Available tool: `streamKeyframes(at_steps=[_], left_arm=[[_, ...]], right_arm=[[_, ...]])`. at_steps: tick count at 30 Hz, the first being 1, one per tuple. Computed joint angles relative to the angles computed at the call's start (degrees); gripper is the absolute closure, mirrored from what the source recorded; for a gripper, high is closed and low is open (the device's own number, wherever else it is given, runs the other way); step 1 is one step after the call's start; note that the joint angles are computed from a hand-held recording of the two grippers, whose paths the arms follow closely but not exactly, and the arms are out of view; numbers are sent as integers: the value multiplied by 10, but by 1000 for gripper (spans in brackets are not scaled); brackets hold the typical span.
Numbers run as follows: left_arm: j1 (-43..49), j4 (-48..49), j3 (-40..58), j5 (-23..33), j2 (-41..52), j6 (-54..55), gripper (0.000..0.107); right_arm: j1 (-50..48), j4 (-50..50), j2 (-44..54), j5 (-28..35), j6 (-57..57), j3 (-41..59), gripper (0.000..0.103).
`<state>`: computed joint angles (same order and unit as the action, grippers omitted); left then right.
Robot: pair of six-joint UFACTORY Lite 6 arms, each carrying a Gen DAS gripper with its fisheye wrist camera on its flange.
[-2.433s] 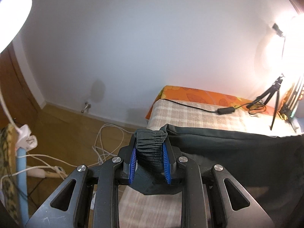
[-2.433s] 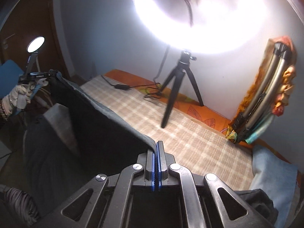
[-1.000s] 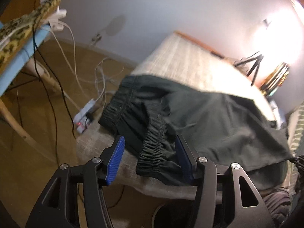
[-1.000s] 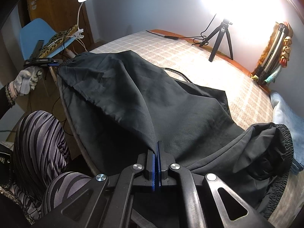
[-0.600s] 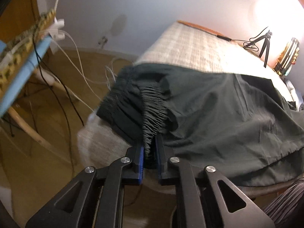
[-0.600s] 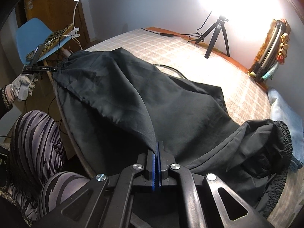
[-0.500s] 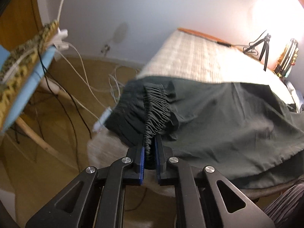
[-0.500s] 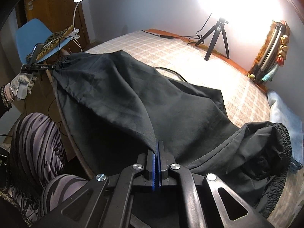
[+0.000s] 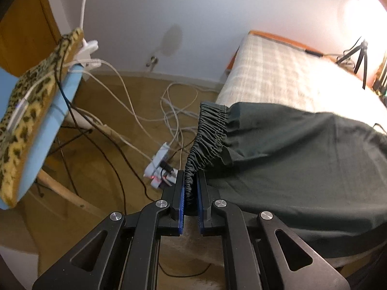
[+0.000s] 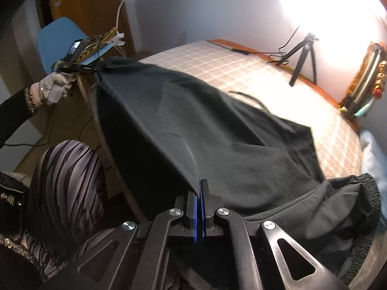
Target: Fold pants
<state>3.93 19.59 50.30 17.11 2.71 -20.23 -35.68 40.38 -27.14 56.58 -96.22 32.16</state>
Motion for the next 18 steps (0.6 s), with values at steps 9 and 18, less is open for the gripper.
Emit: streamKeyframes(at_steps=[9, 18], left_arm=[[15, -4, 1, 28, -22, 11, 72], [-60, 59, 15, 94, -121, -41, 59]], right_arm=[[-37, 1, 67, 15, -11, -2, 93], [-283, 17, 178, 207, -54, 159, 61]])
